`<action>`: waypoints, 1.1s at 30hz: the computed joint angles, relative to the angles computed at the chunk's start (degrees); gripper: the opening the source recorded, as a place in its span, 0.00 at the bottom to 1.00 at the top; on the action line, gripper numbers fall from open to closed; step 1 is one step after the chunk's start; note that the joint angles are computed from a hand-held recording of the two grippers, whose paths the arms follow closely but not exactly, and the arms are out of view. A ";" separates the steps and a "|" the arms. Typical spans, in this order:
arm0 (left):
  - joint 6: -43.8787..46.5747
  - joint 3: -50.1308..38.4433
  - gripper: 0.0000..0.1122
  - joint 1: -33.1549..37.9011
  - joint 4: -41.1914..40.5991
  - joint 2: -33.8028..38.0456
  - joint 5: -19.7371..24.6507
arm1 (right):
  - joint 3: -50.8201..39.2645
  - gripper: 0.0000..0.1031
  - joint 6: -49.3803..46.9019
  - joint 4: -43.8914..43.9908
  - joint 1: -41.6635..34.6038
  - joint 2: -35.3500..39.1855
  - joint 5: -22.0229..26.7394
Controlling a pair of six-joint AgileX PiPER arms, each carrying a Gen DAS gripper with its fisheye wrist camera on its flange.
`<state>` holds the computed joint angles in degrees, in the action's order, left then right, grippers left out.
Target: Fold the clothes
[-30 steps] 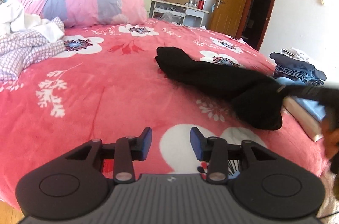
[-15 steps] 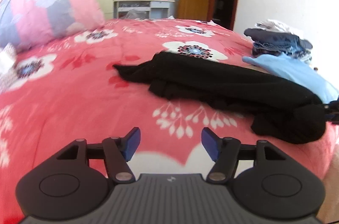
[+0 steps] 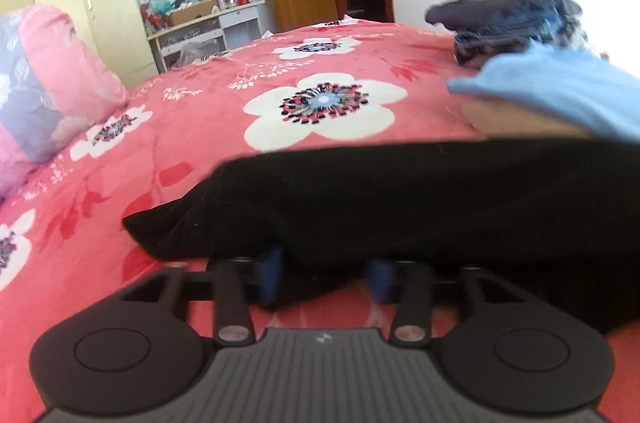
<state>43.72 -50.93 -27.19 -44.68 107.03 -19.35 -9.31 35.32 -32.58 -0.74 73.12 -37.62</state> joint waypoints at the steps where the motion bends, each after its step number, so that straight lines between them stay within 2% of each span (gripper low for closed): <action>1: -3.81 -0.54 0.28 0.58 2.65 -0.14 0.72 | -0.02 0.39 -2.35 2.31 1.23 -0.17 -0.18; 2: -7.12 -0.97 0.28 1.10 4.98 -0.28 1.33 | -0.18 0.39 -4.00 3.47 1.98 -0.25 -0.67; 5: -13.26 -1.61 0.29 2.17 9.36 -0.57 2.63 | -4.19 0.39 -3.35 -0.31 3.20 1.19 -1.79; 7: -14.02 -1.38 0.30 2.39 9.57 -0.74 2.45 | -8.47 0.39 -2.73 -2.90 5.16 3.03 -1.47; 8: -15.01 -0.87 0.30 2.49 10.63 -0.92 1.98 | -11.09 0.43 -2.52 -4.22 6.61 4.32 -0.99; 10: -18.88 0.20 0.31 3.15 14.36 -1.52 1.47 | -17.52 0.50 0.73 -9.87 9.47 7.79 2.17; 12: -22.96 1.18 0.33 3.96 18.09 -2.16 1.10 | -23.98 0.50 1.06 -11.67 13.89 12.53 8.66; 14: -25.38 2.17 0.36 4.69 20.34 -2.86 0.54 | -29.99 0.43 1.58 -12.65 17.28 18.08 15.00; 15: -25.71 2.86 0.37 4.92 20.95 -3.33 0.10 | -32.10 0.33 -0.48 -10.19 18.55 20.39 17.85; 16: -26.01 3.55 0.40 5.15 21.52 -3.80 -0.33 | -33.53 0.08 -4.84 -5.44 19.48 22.09 20.26; 17: -26.35 4.36 0.45 5.37 22.23 -4.31 -0.87 | -34.14 0.06 -7.39 -1.80 19.50 22.91 21.01; 18: -26.67 5.31 0.48 5.60 23.11 -4.80 -1.56 | -33.61 0.05 -7.64 0.24 18.47 22.71 19.67; 20: -27.20 7.02 0.59 6.16 24.85 -5.53 -2.79 | -31.42 0.02 -1.28 -0.73 14.27 20.95 14.30; 22: -27.60 7.41 0.64 6.70 25.98 -5.51 -2.56 | -28.88 0.02 2.75 1.20 9.40 18.55 9.55; 27: -24.14 4.28 0.64 6.32 24.10 -2.94 0.59 | -24.87 0.01 21.40 -3.90 -4.72 17.51 -3.03; 30: -11.99 0.85 0.64 4.41 12.95 0.14 0.82 | -24.52 0.01 27.12 -11.28 -8.45 18.26 -6.69; 31: -8.02 -0.44 0.64 3.97 8.90 1.16 1.07 | -24.46 0.05 28.78 -13.54 -9.71 18.58 -8.00; 32: -5.13 -1.39 0.64 3.68 5.88 1.89 1.21 | -25.17 0.06 30.02 -16.12 -9.70 18.75 -7.43; 33: -3.85 -1.85 0.64 3.59 4.41 2.22 1.27 | -27.41 0.06 31.12 -19.75 -7.95 19.31 -4.57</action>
